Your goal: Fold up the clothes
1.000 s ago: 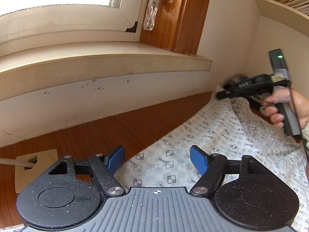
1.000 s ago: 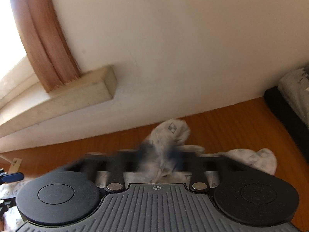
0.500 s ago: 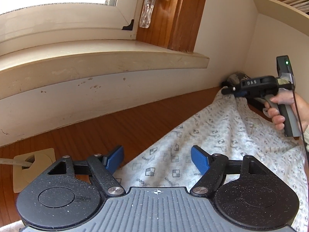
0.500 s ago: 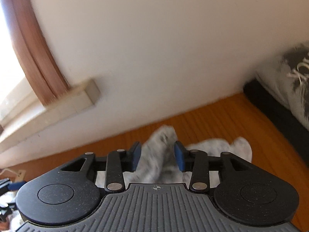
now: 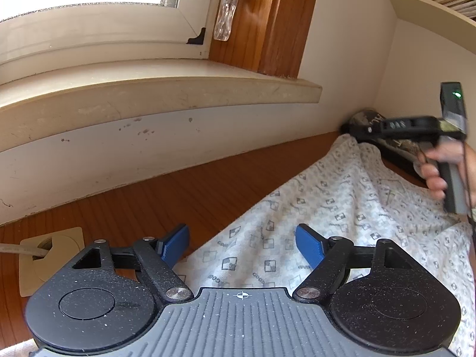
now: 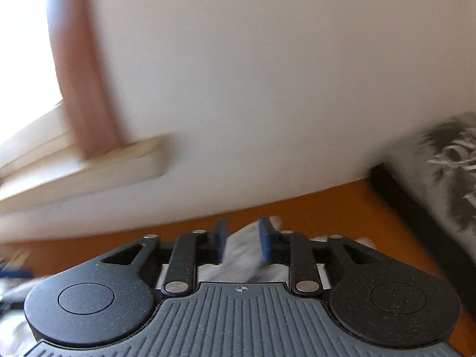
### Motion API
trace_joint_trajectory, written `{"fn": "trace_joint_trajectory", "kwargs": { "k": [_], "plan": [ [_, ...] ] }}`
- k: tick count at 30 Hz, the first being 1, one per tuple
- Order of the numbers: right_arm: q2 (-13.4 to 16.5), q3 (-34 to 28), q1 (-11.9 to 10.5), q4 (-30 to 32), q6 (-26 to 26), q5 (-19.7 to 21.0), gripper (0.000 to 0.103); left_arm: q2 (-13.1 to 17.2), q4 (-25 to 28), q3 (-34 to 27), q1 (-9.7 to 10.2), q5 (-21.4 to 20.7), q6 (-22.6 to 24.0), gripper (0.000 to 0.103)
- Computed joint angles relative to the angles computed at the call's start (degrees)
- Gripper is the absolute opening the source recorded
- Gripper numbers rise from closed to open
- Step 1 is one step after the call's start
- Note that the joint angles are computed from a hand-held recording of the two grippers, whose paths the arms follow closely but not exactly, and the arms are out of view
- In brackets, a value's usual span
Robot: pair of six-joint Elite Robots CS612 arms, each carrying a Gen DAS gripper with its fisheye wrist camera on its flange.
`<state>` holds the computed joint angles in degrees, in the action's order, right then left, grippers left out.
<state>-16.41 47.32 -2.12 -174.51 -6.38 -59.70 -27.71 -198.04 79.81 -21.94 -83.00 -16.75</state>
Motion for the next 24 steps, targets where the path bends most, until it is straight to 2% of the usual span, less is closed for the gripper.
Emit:
{"fn": "trace_joint_trajectory", "kwargs": {
  "k": [1,5,7,9,13,16,20,24],
  "plan": [
    [-0.9,1.5,-0.1,2.1,-2.7,2.7,0.034,0.0,0.0,0.0,0.00,0.0,0.0,0.082],
    [-3.8,7.6,0.1,4.4,-10.7,7.2,0.036,0.0,-0.2,0.0,-0.02,0.1,0.1,0.085],
    [-4.7,9.8,0.5,4.2,-15.1,6.3,0.042,0.1,0.0,-0.1,-0.04,0.2,0.1,0.085],
    [-4.9,10.9,0.8,3.8,-18.7,4.2,0.043,0.1,0.1,-0.2,-0.09,0.5,0.2,0.085],
    [-4.8,11.1,0.4,2.6,-19.5,5.2,0.043,0.1,0.0,-0.1,-0.29,1.5,0.4,0.085],
    [-3.3,7.6,1.0,4.2,-20.0,4.3,0.045,-0.7,0.0,0.7,-0.50,3.0,1.0,0.086],
    [-0.9,3.0,2.2,5.4,-19.7,2.7,0.046,-3.9,-1.5,5.3,-0.26,5.3,1.6,0.086],
    [-1.0,3.6,2.0,5.1,-19.4,3.3,0.046,-7.9,-3.8,12.5,0.29,10.6,3.1,0.086]
  ]
}}
